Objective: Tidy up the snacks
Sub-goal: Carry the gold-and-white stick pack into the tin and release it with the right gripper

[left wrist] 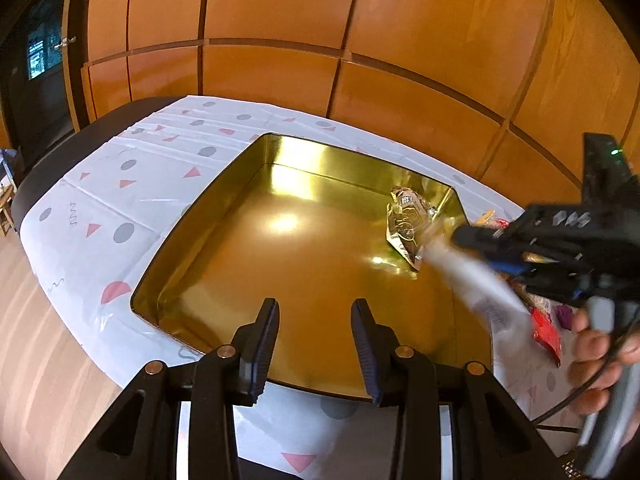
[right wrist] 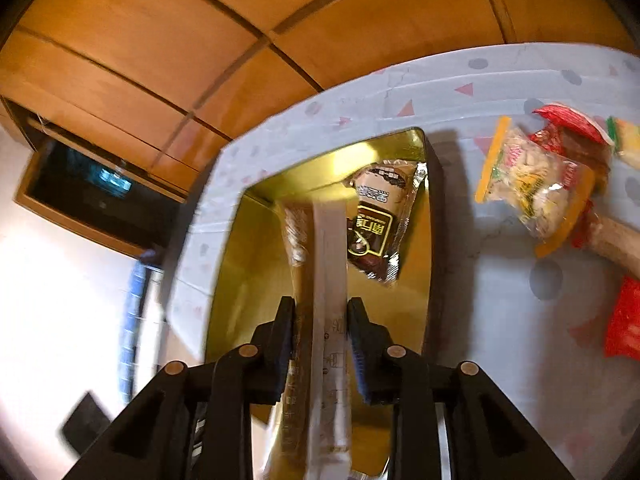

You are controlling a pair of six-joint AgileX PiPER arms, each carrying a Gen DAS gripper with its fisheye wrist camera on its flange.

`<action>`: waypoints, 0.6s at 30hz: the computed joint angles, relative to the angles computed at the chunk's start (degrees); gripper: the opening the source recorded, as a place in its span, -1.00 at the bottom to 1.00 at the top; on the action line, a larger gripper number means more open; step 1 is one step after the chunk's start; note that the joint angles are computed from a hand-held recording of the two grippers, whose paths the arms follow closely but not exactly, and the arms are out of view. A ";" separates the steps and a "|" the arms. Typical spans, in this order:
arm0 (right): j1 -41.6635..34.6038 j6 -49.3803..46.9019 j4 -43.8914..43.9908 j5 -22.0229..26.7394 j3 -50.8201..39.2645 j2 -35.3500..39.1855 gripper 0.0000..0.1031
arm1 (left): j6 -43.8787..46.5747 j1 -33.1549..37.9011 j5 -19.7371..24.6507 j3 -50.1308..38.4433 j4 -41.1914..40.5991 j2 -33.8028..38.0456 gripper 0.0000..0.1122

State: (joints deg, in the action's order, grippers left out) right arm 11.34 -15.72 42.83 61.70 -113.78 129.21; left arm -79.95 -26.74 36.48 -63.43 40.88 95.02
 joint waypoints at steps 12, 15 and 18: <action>1.01 -11.42 -2.46 -5.68 10.83 -5.92 -0.26 | 0.33 -1.16 1.30 -2.06 0.23 2.07 -0.33; 1.62 -19.39 -1.34 -13.28 19.63 -12.62 0.27 | 0.89 -2.28 2.55 -3.44 0.36 2.68 -0.33; 1.99 -30.77 3.57 -24.64 30.00 -19.67 0.59 | 1.05 -3.58 3.88 -4.57 0.87 3.15 -0.33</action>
State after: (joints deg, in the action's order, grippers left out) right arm 13.33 -46.50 46.39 37.06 -83.78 109.54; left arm -78.90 -30.31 40.36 -68.00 41.75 98.16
